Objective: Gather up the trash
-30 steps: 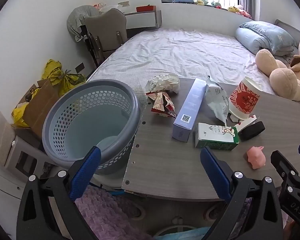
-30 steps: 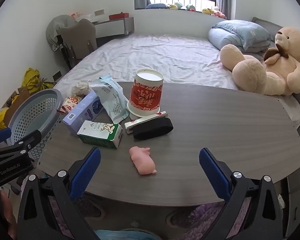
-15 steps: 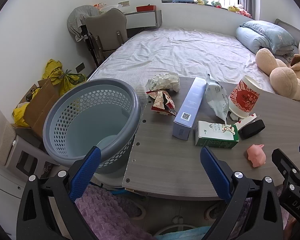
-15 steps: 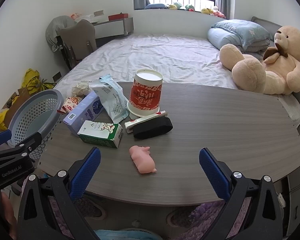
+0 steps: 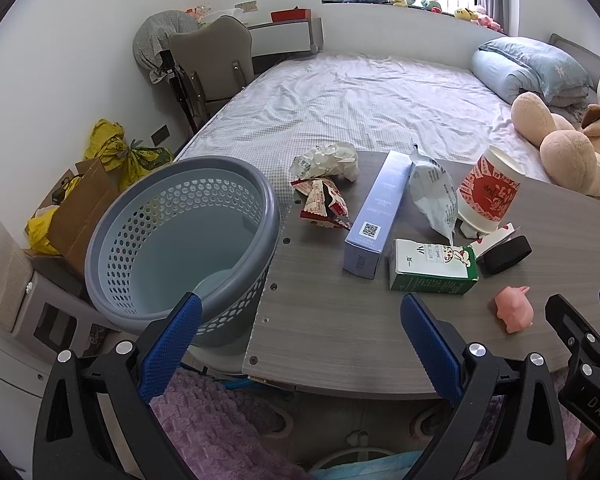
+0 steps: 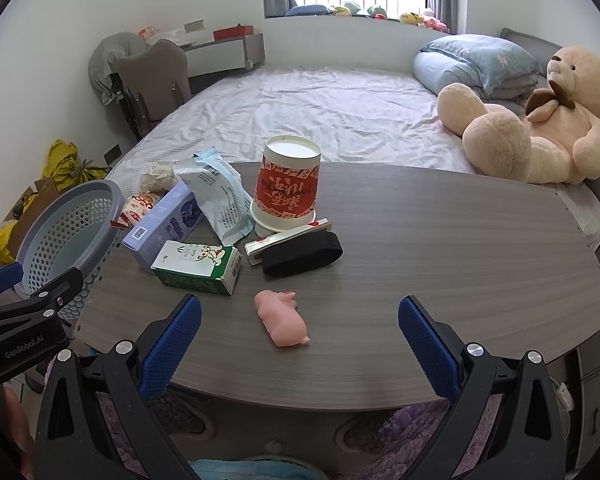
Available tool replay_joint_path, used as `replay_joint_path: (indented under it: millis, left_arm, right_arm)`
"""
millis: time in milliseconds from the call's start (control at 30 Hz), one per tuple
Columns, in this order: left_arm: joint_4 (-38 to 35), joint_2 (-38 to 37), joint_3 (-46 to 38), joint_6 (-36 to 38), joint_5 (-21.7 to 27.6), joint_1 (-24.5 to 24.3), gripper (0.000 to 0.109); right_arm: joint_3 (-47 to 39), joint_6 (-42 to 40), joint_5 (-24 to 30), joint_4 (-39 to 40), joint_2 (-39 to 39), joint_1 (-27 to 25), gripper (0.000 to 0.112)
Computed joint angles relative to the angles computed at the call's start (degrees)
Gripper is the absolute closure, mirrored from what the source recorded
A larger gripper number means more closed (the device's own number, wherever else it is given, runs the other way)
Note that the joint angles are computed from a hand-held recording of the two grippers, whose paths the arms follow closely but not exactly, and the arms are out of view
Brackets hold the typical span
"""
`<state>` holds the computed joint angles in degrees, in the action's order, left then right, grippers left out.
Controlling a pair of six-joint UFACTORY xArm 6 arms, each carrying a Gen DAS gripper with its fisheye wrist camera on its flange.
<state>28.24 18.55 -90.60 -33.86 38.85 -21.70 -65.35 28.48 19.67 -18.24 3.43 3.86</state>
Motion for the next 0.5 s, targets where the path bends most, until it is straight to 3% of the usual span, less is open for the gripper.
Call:
replay_joint_path:
  millis: [500]
  left_arm:
    - [-0.01,0.37,-0.32,-0.13,0.17,0.08,0.013]
  right_arm:
    - [0.12,0.31,-0.36,-0.36,0.02,-0.09,0.015]
